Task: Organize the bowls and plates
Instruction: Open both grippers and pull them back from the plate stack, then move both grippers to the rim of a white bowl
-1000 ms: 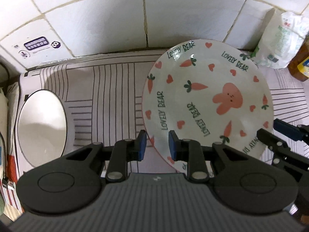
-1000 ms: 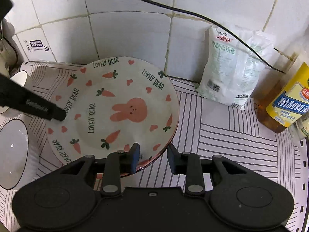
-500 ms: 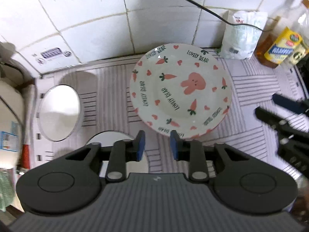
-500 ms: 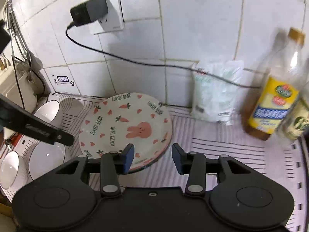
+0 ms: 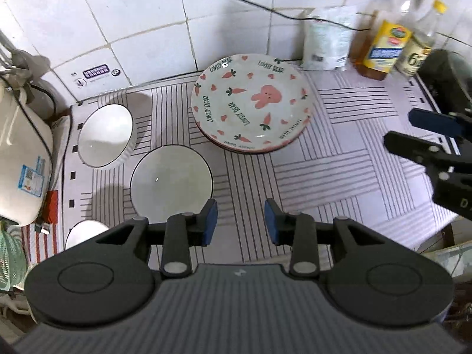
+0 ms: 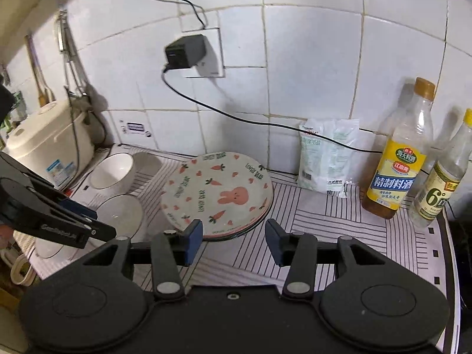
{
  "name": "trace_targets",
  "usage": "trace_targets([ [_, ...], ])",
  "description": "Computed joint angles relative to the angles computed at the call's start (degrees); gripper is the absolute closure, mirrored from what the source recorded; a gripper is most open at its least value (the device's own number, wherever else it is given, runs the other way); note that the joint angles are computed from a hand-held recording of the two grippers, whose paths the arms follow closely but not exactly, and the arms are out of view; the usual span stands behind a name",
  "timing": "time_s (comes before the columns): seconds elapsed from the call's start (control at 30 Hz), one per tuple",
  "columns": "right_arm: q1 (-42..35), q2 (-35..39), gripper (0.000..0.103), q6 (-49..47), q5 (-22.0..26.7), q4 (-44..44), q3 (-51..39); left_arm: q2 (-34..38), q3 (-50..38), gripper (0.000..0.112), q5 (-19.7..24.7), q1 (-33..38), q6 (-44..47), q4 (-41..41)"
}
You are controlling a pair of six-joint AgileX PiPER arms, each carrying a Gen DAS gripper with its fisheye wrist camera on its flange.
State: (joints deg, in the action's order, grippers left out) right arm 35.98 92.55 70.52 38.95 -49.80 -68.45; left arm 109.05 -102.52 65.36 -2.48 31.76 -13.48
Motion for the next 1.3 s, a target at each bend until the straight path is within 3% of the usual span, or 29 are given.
trace_targets([
  [0.1,3.3,-2.1,0.04,3.7,1.2,-1.7,1.8,-4.7,5.3,0.075,-1.0,1.8,1.8,-1.0],
  [0.33,10.2,-3.4,0.033,10.0,3.3,-6.5,4.6,-11.2,14.7,0.067,-5.1,6.7,6.8,-1.1],
  [0.43,12.1,-3.2,0.025,15.3,2.0,-10.8,6.1,-12.5,18.0,0.052,-8.7,7.9,7.0,1.0],
  [0.5,13.2,-2.9,0.008,20.8,0.5,-15.3,7.4,-12.8,20.1,0.045,-11.1,8.9,8.4,1.0],
  [0.6,14.0,-0.5,0.008,24.9,0.5,-17.6,6.5,-11.4,20.6,0.039,-11.7,10.6,9.6,0.4],
  [0.7,14.0,2.5,0.008,27.1,0.6,-19.1,4.9,-10.6,22.5,0.031,-15.1,12.1,12.5,-1.3],
  [0.9,12.7,8.6,0.008,40.7,-4.4,-31.1,4.4,-6.6,21.9,0.024,-18.4,14.3,16.8,-4.2],
  [1.0,11.7,12.5,0.008,42.4,-6.3,-34.4,2.4,-3.8,20.0,0.022,-19.7,14.8,16.9,-5.0],
  [1.13,9.7,17.7,0.01,44.5,-7.6,-37.8,-1.0,0.6,15.5,0.022,-19.2,15.8,15.9,-6.8],
  [1.3,5.2,22.4,0.011,42.6,-12.9,-33.4,-6.2,8.2,5.8,0.022,-16.0,16.7,13.3,-8.8],
])
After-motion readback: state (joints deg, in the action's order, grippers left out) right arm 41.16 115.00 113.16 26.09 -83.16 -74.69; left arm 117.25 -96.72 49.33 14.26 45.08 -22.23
